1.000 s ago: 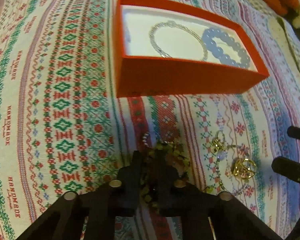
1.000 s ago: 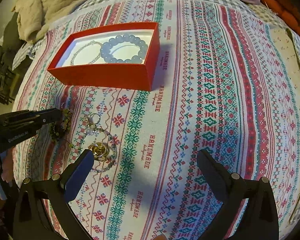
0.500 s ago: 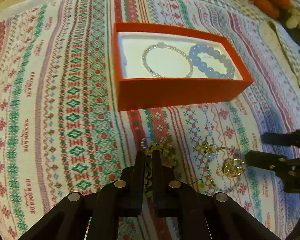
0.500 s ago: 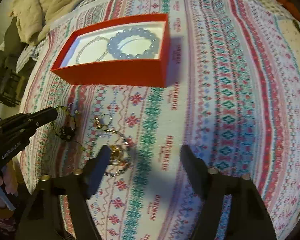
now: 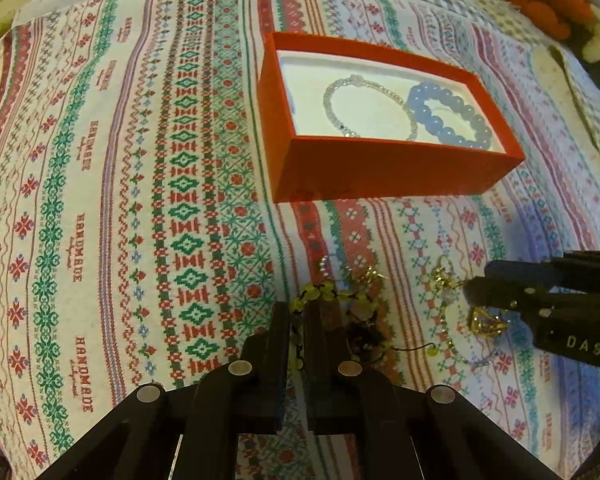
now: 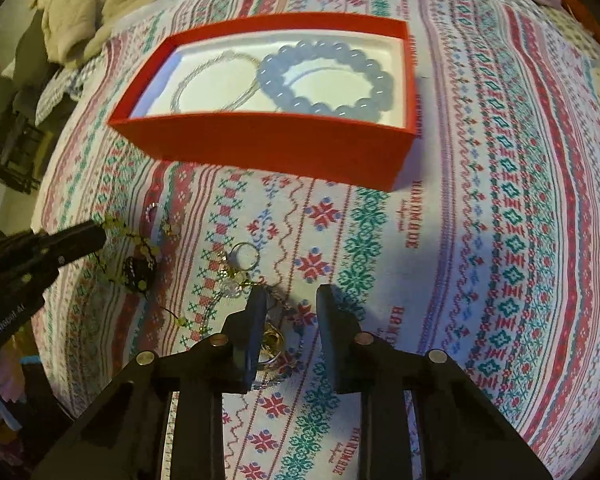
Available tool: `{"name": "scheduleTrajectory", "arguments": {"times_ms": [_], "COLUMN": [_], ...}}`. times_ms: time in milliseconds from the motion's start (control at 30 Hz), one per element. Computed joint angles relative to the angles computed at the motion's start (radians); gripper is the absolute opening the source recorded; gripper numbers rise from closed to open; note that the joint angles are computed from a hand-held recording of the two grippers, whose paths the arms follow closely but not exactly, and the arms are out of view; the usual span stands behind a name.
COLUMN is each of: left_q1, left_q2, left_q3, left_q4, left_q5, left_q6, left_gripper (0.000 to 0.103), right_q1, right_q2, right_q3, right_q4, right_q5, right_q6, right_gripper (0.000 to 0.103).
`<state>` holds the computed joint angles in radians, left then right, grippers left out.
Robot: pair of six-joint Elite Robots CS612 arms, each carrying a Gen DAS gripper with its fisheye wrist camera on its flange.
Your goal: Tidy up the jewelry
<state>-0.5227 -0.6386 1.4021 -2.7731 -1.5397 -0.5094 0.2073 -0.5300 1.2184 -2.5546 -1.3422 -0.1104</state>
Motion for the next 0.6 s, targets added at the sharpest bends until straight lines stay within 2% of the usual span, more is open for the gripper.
{"name": "scheduleTrajectory", "arguments": {"times_ms": [133, 200, 233, 267, 300, 600], "left_q1": [0.002, 0.002, 0.002, 0.002, 0.001, -0.011], "left_q2": [0.008, 0.012, 0.012, 0.011, 0.008, -0.028], "left_q3": [-0.014, -0.020, -0.019, -0.018, -0.014, 0.022], "left_q4": [0.025, 0.037, 0.038, 0.036, 0.028, -0.058], "left_q5": [-0.001, -0.001, 0.000, 0.001, 0.001, 0.006], "left_q6": [-0.006, -0.013, -0.016, -0.017, -0.017, 0.026], "left_gripper": [0.001, 0.001, 0.001, 0.001, 0.001, 0.001], "right_q1": [0.011, 0.019, 0.021, 0.022, 0.022, 0.008], "right_q2": [0.007, 0.009, 0.008, 0.008, 0.007, -0.047], "right_q3": [-0.009, -0.009, -0.008, -0.007, -0.007, 0.067], "right_q4": [0.007, -0.004, -0.009, -0.011, -0.013, -0.104], "right_q5": [-0.043, -0.086, -0.097, -0.103, -0.107, -0.048], "right_q6": [-0.042, -0.057, -0.064, -0.068, -0.071, -0.068], "right_gripper": [0.023, 0.012, 0.011, 0.004, 0.002, 0.002]}}
